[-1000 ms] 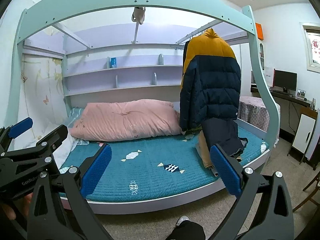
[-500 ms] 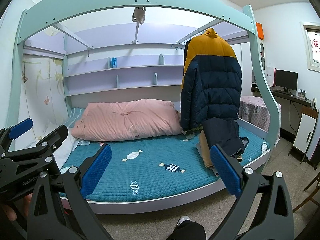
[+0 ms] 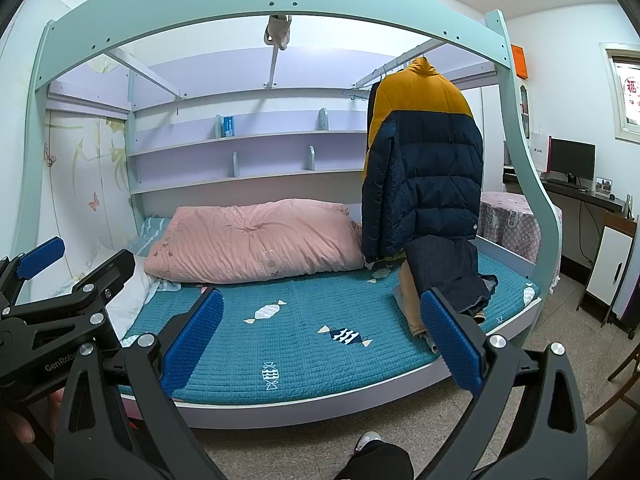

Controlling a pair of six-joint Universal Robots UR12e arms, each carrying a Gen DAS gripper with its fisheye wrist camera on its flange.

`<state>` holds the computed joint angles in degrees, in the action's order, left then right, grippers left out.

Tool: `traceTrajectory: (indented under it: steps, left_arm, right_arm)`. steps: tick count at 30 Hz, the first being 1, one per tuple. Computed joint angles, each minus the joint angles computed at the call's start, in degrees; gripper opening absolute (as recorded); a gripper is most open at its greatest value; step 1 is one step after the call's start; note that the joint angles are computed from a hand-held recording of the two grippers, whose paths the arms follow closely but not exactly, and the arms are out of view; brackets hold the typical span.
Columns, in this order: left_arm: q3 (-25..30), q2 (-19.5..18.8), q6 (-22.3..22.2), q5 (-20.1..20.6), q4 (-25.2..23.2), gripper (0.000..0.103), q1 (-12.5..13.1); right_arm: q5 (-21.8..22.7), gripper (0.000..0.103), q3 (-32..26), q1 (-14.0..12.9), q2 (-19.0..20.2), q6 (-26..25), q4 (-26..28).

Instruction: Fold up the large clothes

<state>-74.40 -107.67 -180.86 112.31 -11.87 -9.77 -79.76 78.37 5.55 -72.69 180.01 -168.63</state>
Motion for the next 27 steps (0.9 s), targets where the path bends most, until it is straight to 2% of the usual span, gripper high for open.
traceTrajectory:
  steps: [27]
  left_arm:
    - [0.43,-0.27,-0.34,1.71,0.09,0.098,-0.75]
  right_arm:
    - [-0.03,0.095,0.26,0.02,-0.18,0.32,0.12]
